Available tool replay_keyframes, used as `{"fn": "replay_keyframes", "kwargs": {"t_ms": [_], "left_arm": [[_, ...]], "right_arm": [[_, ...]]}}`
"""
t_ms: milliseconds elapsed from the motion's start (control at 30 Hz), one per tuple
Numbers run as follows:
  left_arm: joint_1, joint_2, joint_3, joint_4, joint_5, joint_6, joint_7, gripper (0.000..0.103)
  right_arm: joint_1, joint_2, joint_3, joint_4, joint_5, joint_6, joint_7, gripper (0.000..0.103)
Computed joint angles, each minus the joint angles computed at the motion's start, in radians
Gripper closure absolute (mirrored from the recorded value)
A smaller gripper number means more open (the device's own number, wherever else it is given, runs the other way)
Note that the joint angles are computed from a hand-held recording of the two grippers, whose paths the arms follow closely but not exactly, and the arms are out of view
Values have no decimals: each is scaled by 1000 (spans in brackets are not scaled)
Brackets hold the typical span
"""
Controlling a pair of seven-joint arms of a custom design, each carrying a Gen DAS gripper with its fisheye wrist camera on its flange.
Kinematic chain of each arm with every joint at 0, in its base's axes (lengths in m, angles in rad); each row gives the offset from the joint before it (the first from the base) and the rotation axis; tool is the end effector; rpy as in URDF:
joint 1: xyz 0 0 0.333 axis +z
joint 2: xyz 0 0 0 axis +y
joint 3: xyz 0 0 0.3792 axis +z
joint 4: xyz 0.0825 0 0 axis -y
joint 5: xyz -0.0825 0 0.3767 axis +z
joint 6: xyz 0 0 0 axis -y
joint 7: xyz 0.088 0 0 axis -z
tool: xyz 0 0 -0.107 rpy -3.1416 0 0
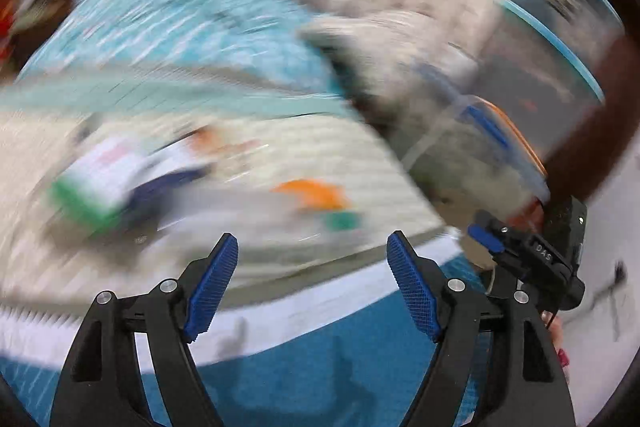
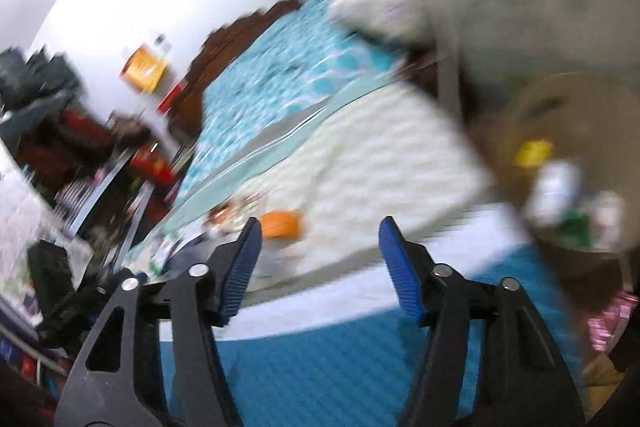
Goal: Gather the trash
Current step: 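Grasp the clear water bottle with the left tool while the right tool grasps the orange, then carry the bottle and orange over the beige bin and open both tools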
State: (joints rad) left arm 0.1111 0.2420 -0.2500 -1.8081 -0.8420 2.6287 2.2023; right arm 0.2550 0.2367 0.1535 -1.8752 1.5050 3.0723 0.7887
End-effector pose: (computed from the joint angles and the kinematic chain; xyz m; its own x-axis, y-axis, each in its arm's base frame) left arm 0.6684 -0.0583 0.5357 -0.2569 -0.8719 0.4169 -0.7815 -0.0663 -0.6204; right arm 0.6164 0.1698 0.5041 0.0123 -0.7849 -0.6195 -0.6604 0.4588 -0.5944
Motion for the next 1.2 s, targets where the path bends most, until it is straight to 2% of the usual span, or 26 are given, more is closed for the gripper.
{"fn": "replay_keyframes", "kwargs": {"t_ms": [67,133,200,233,267,300,333,400,433,467,500,567,667,700,733,767,800,833,867,900,1000,1067,1100,1133,1167,1200], "left_arm": [[18,5,36,-14,36,-30,-71,31],[37,5,51,-31,55,-43,-109,31],[57,8,57,-41,56,-64,-129,31],[65,13,57,-37,57,-75,-131,30],[72,14,56,-37,57,-86,-131,30],[78,19,54,-33,53,-102,-132,29],[81,23,51,-32,49,-106,-129,21],[88,28,49,-29,36,-104,-128,15],[92,28,46,-29,24,-101,-123,15],[94,24,45,-32,18,-94,-117,13],[87,20,46,-39,24,-72,-122,9],[62,27,55,-36,76,-26,-163,9],[9,19,83,-67,240,63,-307,9],[-13,22,98,-73,313,89,-381,8],[-9,26,90,-72,324,100,-402,8],[-9,28,87,-70,348,104,-433,8],[-28,32,102,-63,410,110,-501,7],[-34,36,106,-60,449,116,-537,7],[-35,41,106,-55,478,118,-567,7],[-34,46,106,-48,500,116,-602,7],[-9,52,81,-46,521,118,-660,7],[-3,51,72,-53,543,130,-688,7],[-6,44,75,-64,564,141,-709,7],[-8,34,76,-81,582,157,-727,7],[-8,26,74,-95,594,170,-738,7],[-5,13,69,-116,602,188,-740,7]], "right_arm": [[30,86,-14,94,-195,-66,176,50],[36,153,-12,166,-291,-110,272,53],[115,220,-93,236,-459,-150,448,54],[146,243,-122,252,-575,-142,552,54],[144,250,-117,259,-621,-166,590,54],[118,254,-77,264,-597,-177,561,55],[72,240,-1,248,-541,-188,490,55],[-22,206,142,201,-425,-249,322,55],[-69,187,211,181,-334,-337,190,55],[-89,168,244,164,-291,-420,106,55],[-86,151,246,148,-284,-458,66,55],[-48,116,222,119,-315,-444,33,55],[28,115,121,122,-392,-278,126,54],[63,133,62,137,-465,-215,234,54],[108,159,-17,155,-584,-165,386,49],[139,179,-74,172,-668,-147,488,46],[185,213,-158,206,-773,-137,607,39],[211,251,-218,250,-858,-151,693,29],[217,277,-243,288,-894,-174,730,24],[206,315,-254,348,-928,-221,766,19],[117,407,-173,497,-932,-341,772,18],[79,457,-130,567,-972,-391,809,19],[88,455,-135,563,-978,-401,804,22],[93,457,-132,562,-1008,-393,804,40],[86,464,-111,578,-1030,-423,794,42],[94,454,-111,560,-1057,-408,802,48]]}}
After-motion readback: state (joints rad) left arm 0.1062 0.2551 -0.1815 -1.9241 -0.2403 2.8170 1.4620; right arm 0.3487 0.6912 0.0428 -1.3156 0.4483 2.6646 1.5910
